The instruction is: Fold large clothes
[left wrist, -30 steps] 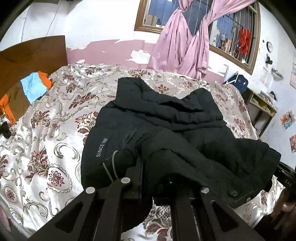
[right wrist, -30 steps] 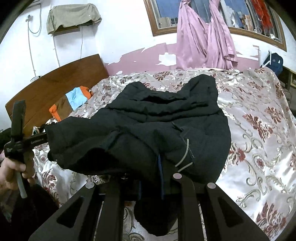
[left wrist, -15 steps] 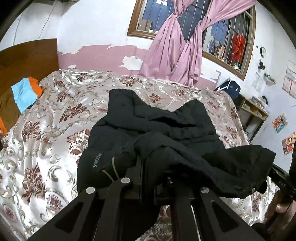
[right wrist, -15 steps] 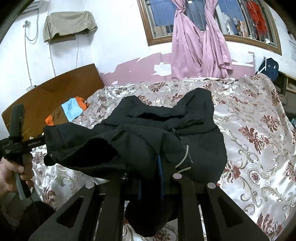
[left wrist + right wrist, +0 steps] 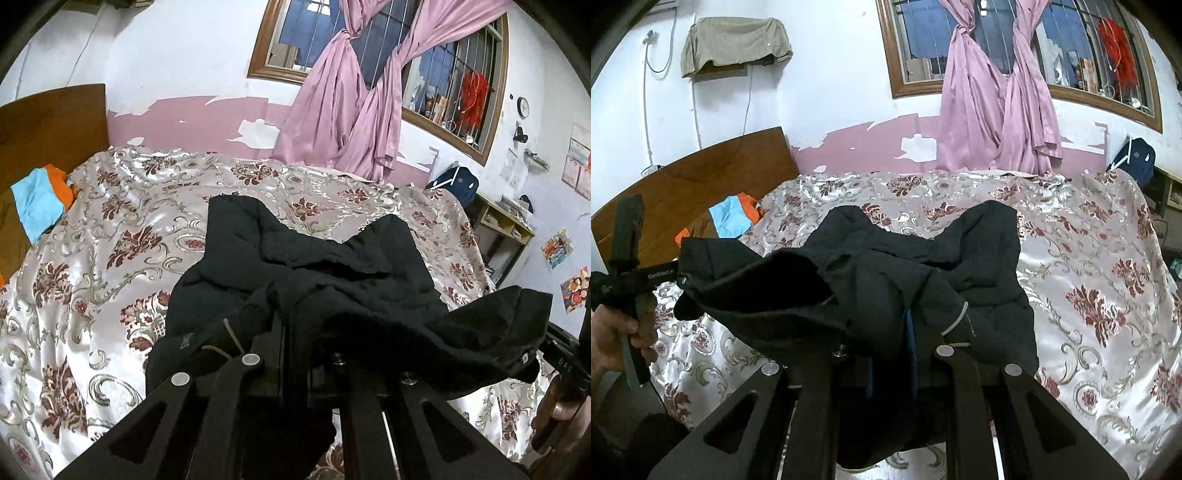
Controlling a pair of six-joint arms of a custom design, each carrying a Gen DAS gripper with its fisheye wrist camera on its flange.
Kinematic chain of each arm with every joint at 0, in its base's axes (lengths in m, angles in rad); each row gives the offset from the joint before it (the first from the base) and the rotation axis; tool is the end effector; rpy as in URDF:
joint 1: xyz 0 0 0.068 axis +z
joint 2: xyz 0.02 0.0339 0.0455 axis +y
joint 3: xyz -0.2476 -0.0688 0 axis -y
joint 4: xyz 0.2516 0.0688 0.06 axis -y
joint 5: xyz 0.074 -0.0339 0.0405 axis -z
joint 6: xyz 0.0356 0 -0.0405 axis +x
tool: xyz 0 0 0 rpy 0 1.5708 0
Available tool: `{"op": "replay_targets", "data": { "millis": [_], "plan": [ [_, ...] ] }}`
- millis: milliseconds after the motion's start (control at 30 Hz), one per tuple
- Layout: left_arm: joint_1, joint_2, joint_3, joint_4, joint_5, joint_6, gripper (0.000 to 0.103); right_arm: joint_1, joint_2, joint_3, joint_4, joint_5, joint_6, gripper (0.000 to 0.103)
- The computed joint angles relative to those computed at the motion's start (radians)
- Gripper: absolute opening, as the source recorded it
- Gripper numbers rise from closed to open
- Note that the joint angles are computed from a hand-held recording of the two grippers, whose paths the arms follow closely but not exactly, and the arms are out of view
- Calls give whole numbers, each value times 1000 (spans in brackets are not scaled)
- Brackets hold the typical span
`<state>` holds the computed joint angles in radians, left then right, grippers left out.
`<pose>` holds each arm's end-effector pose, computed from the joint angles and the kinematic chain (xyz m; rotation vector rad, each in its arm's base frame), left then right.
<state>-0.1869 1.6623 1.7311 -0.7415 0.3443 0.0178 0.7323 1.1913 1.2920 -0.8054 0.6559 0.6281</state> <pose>0.3649 -0.0812 0.3702 0.4140 2.2009 -0.4775 0.2007 0.1513 0.3623 0.2189 2.0990 0.0547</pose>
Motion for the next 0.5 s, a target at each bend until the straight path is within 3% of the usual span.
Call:
{"op": "replay_targets", "data": {
  "millis": [500],
  "plan": [
    [4, 165, 211, -47, 20, -19, 7, -133, 81, 95, 67, -95, -124, 13]
  ]
}}
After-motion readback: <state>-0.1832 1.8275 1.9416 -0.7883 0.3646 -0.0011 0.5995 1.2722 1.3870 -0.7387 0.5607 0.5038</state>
